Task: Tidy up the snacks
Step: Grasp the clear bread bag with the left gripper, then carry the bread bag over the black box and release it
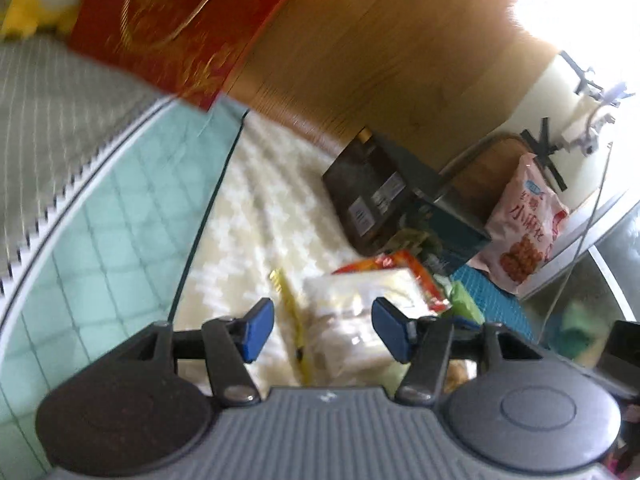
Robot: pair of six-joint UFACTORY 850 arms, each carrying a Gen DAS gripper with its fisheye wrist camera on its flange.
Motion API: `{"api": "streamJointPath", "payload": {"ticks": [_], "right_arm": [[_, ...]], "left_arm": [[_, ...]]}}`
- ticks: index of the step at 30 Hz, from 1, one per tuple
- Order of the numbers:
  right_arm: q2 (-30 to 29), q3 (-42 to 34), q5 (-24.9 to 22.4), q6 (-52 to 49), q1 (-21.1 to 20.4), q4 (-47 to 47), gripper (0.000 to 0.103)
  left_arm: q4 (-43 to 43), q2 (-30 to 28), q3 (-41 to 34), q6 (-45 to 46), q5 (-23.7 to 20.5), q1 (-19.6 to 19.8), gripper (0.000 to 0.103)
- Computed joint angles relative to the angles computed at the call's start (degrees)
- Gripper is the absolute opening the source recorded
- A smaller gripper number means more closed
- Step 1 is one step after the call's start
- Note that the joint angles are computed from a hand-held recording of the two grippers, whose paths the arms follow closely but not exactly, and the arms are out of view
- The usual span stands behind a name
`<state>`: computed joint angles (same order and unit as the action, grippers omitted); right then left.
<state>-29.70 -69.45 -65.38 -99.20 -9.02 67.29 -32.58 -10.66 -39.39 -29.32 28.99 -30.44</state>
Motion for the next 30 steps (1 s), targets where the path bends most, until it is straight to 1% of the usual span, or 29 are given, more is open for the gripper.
{"api": "streamJointPath", "payload": {"ticks": [1, 2, 3, 5, 6, 8, 10, 13, 16, 18, 20, 21, 22, 24, 25, 26, 27, 28, 30], "right_arm": [[0.68, 1.02, 0.39, -1.11, 0.27, 0.19, 0.034], [1.69, 2.27, 1.02, -3.49, 0.30, 0.94, 0.033], [2.59, 3.09, 1.23, -5.37, 0.14, 1.35, 0.032], [3.36, 3.32, -0.22, -7.96, -0.93, 2.78, 0.032], [3.79, 3.44, -0.84, -8.91, -1.26, 4.27, 0.032], [4.14, 2.88, -2.30, -11.25, -2.19, 8.04, 0.032], [4.25, 2.18, -2.51, -14.11, -2.63, 12.90, 0.032], [1.98, -1.68, -1.20, -14.11, -2.41, 19.01, 0.032], [-2.08, -6.87, 1.60, -12.67, -1.60, 22.98, 0.032], [-4.96, -10.55, 4.10, -9.86, -0.99, 23.18, 0.033], [-6.77, -12.52, 6.52, -8.86, -0.55, 23.09, 0.038], [-7.15, -13.46, 7.34, -8.52, -0.85, 22.42, 0.042], [-7.40, -13.74, 8.11, -9.32, -0.95, 22.95, 0.049], [-7.46, -13.08, 8.83, -12.72, -1.98, 28.23, 0.057], [-7.76, -12.98, 8.18, -13.54, -2.82, 31.12, 0.061], [-8.60, -13.88, 7.89, -12.67, -3.56, 32.86, 0.063], [-9.73, -15.27, 8.61, -10.98, -4.16, 33.45, 0.063], [-10.82, -16.74, 10.28, -8.76, -4.29, 33.00, 0.063], [-14.02, -21.31, 12.72, -0.27, -4.56, 28.56, 0.063]], "left_arm": [[4.32, -0.66, 0.23, -5.55, 0.48, 0.14, 0.052], [8.46, -1.28, 0.33, -10.27, 1.05, 0.36, 0.049], [10.77, -1.65, 0.48, -12.59, 2.23, 0.22, 0.046], [9.53, -1.37, 0.34, -10.91, 1.65, -0.33, 0.045], [9.91, -1.08, 0.22, -11.39, 1.49, -0.36, 0.045], [12.60, -0.03, 0.36, -13.24, 2.51, 0.11, 0.045], [12.45, 0.43, -1.17, -9.82, 3.34, 0.36, 0.045], [10.40, -0.91, -6.68, -1.61, 2.13, 1.14, 0.045], [9.88, -5.25, -14.66, 4.41, -0.10, 2.65, 0.045], [9.69, -9.00, -20.24, 6.86, -2.42, 3.73, 0.045], [7.80, -12.78, -25.32, 10.32, -4.68, 4.46, 0.045], [6.42, -14.75, -27.74, 11.54, -5.85, 4.70, 0.045], [5.70, -16.24, -29.37, 12.11, -6.68, 4.91, 0.045], [-0.01, -18.77, -32.06, 17.41, -7.45, 4.81, 0.044], [-1.81, -18.89, -31.95, 19.55, -7.29, 4.91, 0.045], [-5.19, -18.68, -31.47, 22.82, -6.11, 4.63, 0.047], [-7.40, -18.09, -30.38, 24.60, -3.72, 4.19, 0.047], [-9.68, -17.24, -28.87, 26.20, -0.61, 3.62, 0.047], [-14.97, -15.81, -26.37, 29.36, 3.91, 2.58, 0.051]]}}
